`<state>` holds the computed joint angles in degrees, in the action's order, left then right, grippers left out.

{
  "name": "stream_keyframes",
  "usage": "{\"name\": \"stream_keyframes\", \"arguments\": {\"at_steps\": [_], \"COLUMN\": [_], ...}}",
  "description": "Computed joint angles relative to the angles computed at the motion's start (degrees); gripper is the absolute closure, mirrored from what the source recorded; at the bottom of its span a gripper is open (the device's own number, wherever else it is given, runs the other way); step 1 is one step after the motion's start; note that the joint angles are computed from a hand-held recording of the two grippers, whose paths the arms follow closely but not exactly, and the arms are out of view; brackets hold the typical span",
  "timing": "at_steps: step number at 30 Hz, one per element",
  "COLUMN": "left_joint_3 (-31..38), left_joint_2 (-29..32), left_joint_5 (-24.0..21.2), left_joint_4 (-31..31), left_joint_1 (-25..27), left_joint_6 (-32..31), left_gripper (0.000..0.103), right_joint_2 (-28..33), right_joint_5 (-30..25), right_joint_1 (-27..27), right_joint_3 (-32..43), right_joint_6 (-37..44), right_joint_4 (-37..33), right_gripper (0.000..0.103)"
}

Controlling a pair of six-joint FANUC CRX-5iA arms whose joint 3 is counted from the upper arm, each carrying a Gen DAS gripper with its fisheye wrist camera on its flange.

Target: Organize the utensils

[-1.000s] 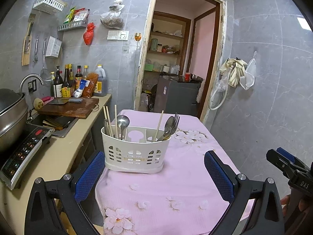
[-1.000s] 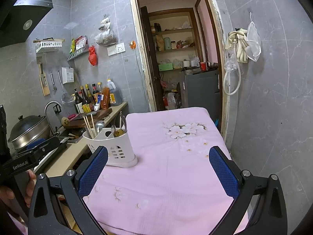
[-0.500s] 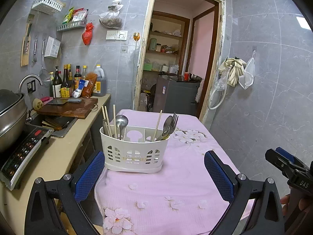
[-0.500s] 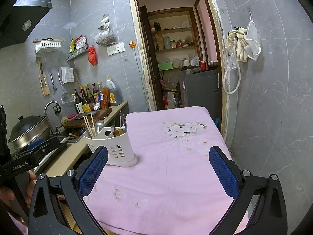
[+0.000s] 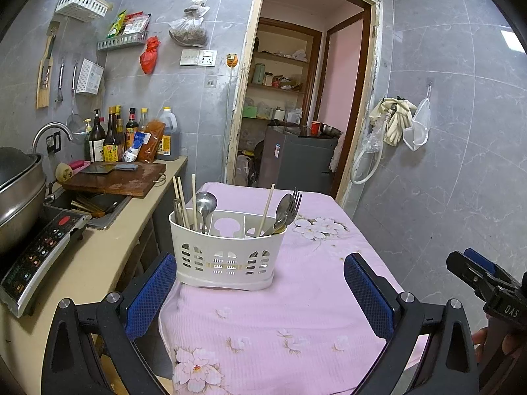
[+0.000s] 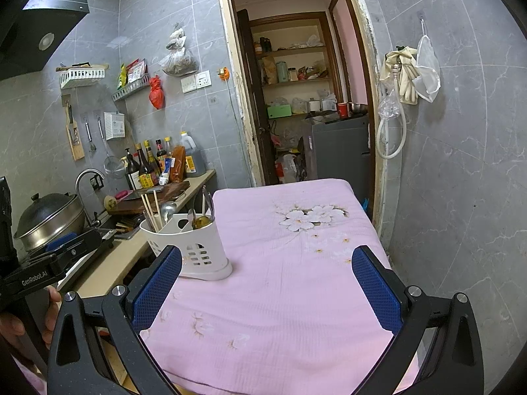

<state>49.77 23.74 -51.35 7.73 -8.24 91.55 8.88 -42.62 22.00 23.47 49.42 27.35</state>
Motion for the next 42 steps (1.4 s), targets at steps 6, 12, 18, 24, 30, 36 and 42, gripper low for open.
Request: {"name": "stream_keyframes", "arguments": {"at_steps": [6, 12, 18, 24, 30, 36, 42], "left_joint_3": [0.2, -0.1, -0.3, -0.6, -0.6, -2.7, -1.2], "left_joint_2": [0.1, 0.0, -0.1, -0.3, -0.3, -1.2, -0.8], "left_joint_5": [-0.2, 0.0, 0.1, 0.1, 0.1, 1.5, -0.3], "left_joint_4": [-0.2, -0.2, -0.2, -0.5, -0.5, -0.3, -2.0], "left_joint_1": [-0.1, 0.0, -0.1, -0.2, -0.2, -0.4, -1.2], "left_joint_6": [0.2, 0.3, 0.4, 0.9, 0.9, 1.2, 1.9], "left_gripper": [0.001, 0.001, 0.001, 0.001, 0.001, 0.001, 0.001], "right_joint_2": [-0.1, -0.1, -0.3, -0.2, -0.2, -0.2, -0.2], "right_joint_5": [0.0, -0.1, 0.1, 0.0, -0.1, -0.4, -0.5], "right_joint_1": [0.0, 0.2, 0.5, 0.5, 0.6, 1.0, 1.2], "right_joint_3": [-0.1, -0.1, -0.7, -0.5, -0.5, -0.7, -0.7], "right_joint_6": [0.0, -0.1, -0.4, -0.3, -0.5, -0.6, -0.8], "right_joint_4": [0.0, 0.0, 0.2, 0.1, 0.2, 0.1, 0.2], "right_gripper": [0.001, 0.001, 0.001, 0.001, 0.001, 0.001, 0.001]}}
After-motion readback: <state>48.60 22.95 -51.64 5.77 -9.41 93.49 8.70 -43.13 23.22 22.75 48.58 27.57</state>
